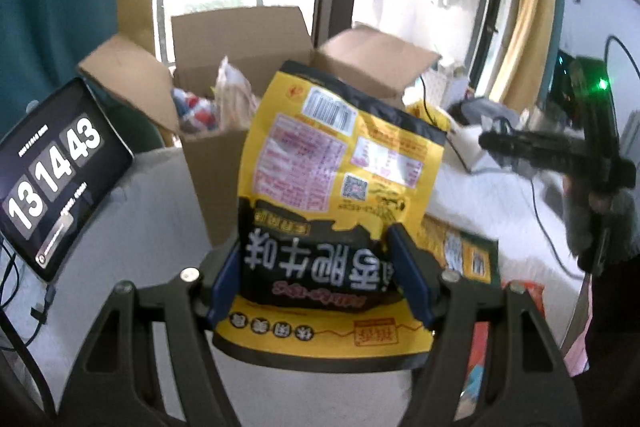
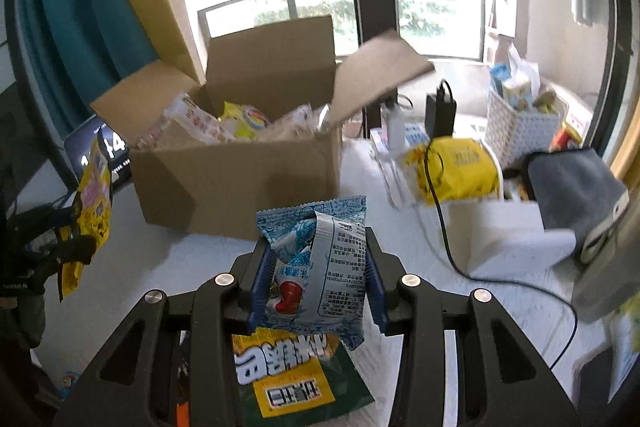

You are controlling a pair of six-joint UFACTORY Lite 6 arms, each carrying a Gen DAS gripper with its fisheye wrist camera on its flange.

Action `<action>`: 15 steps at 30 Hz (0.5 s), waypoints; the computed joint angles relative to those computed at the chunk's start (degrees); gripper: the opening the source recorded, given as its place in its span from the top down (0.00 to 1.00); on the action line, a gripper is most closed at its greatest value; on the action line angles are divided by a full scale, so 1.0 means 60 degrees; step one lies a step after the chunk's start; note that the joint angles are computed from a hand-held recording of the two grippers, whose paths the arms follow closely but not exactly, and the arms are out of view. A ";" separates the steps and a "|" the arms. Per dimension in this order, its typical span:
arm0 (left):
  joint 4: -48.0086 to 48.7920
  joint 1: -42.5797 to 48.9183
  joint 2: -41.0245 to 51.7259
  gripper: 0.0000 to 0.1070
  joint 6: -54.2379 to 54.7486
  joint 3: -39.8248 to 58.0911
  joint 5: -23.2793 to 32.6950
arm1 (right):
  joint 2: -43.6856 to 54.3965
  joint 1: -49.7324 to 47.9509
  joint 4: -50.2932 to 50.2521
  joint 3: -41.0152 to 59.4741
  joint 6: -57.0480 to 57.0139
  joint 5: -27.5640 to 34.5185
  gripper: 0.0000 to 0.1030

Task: Organize snacks
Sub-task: 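Carry the blue-white packet and yellow-black bag into the box and open both grippers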

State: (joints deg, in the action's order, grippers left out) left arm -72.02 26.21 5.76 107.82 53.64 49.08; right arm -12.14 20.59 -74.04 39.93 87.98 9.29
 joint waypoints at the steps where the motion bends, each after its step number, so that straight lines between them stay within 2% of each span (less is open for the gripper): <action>1: -0.0045 -0.0053 -0.0014 0.35 -0.0124 0.0101 -0.0018 | 0.0048 -0.0024 0.0236 0.0136 -0.0300 -0.0013 0.58; 15: -0.0486 -0.1915 0.1109 0.33 -0.2021 0.2739 -0.1354 | 0.1518 -0.0661 0.3896 0.2374 -0.4855 -0.0680 0.58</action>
State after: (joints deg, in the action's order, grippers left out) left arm -74.93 14.72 12.42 95.70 70.08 40.96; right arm -3.03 16.62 -50.66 54.17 58.85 5.21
